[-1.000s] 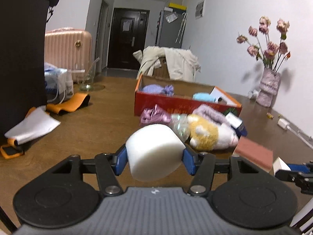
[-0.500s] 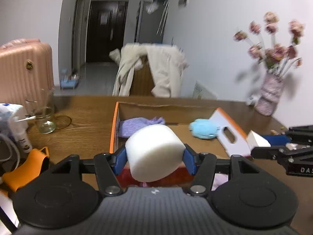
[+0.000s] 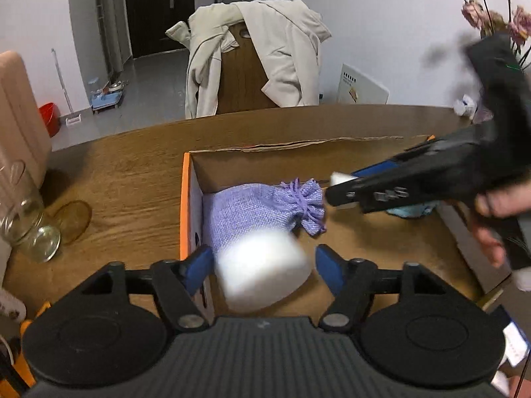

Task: Organize soft objects
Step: 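Carry the foam cylinder and white wedge into the box with both grippers, then open both grippers over the box and withdraw them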

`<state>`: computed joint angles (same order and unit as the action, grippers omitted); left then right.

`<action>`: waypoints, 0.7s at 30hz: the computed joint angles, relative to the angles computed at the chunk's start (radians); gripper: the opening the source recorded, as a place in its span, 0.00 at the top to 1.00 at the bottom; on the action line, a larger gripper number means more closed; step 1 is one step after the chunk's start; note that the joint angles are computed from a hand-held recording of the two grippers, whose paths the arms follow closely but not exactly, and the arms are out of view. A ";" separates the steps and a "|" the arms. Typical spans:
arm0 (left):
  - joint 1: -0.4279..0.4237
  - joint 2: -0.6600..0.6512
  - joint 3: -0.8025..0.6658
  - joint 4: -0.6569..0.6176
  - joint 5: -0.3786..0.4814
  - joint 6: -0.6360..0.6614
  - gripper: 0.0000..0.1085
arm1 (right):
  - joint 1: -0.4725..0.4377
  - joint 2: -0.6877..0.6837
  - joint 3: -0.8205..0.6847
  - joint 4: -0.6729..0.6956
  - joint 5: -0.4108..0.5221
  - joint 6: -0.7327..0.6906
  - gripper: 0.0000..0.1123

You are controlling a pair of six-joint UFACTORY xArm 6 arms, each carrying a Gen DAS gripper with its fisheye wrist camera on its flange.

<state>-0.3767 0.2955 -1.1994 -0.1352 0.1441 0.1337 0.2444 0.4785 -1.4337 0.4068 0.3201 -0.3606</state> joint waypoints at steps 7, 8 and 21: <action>-0.003 0.001 -0.012 -0.093 -0.008 0.080 0.22 | 0.008 -0.033 0.040 0.125 -0.034 -0.070 0.52; -0.001 -0.007 -0.005 -0.062 -0.012 0.049 0.22 | 0.011 -0.057 0.064 0.130 -0.049 -0.080 0.52; -0.001 -0.438 0.342 0.139 -0.105 -0.157 0.18 | 0.034 -0.610 0.535 -0.067 -0.166 0.037 0.42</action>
<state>-0.3781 -0.1424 -0.8572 0.0041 0.0387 -0.0234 0.2781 -0.1312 -0.8987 0.3401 0.1546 -0.3241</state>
